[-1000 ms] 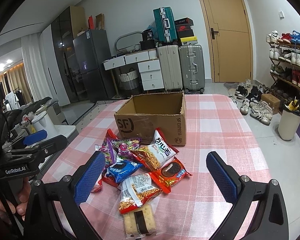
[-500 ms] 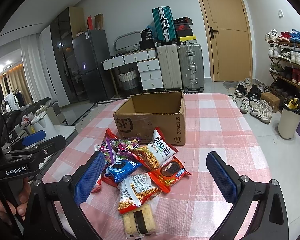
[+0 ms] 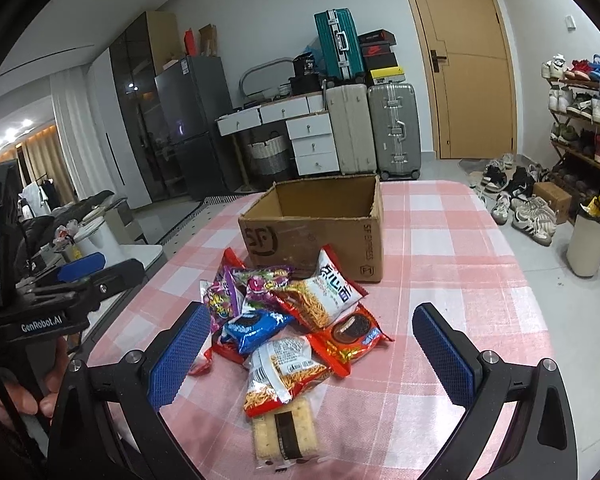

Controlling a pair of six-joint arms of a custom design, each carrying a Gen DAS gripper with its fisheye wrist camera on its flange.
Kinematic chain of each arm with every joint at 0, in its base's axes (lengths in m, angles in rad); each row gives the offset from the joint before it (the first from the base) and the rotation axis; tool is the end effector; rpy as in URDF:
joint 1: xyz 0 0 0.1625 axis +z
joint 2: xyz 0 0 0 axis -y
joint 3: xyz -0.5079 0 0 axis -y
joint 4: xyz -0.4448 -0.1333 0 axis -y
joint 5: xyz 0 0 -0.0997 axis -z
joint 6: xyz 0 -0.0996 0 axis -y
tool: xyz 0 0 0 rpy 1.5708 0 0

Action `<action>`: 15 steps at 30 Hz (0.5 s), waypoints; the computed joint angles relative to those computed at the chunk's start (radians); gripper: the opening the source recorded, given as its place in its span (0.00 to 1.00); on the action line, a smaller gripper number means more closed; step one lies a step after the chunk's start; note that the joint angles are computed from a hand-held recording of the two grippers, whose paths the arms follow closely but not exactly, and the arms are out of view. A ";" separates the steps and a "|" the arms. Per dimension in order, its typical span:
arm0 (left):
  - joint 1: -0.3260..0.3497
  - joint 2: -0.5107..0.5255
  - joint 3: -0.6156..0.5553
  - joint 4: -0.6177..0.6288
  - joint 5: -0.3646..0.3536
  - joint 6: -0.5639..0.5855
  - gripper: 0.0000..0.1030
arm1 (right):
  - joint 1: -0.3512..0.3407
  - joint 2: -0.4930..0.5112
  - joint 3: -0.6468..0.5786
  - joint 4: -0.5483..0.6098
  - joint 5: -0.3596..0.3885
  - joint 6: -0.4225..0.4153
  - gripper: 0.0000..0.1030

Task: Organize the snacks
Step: 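Grasp the cracker sandwich pack with the right gripper while the left gripper approaches the white-red bun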

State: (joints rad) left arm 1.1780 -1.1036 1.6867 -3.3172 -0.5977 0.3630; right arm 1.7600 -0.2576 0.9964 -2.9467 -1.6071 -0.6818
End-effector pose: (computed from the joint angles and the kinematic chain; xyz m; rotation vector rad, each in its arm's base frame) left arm -0.0653 -0.7209 0.4404 0.0861 1.9918 -1.2528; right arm 0.3078 -0.9178 -0.0283 1.1736 -2.5623 0.8889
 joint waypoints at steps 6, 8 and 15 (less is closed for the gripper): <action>0.002 0.000 0.004 0.003 -0.006 -0.010 0.99 | -0.001 -0.004 0.006 0.024 0.009 -0.011 1.00; 0.005 -0.002 0.008 0.006 -0.015 -0.022 0.99 | -0.003 -0.005 0.011 0.047 0.018 -0.027 1.00; 0.022 -0.015 0.023 0.028 -0.066 -0.089 0.99 | -0.014 0.001 0.013 0.126 0.000 -0.055 1.00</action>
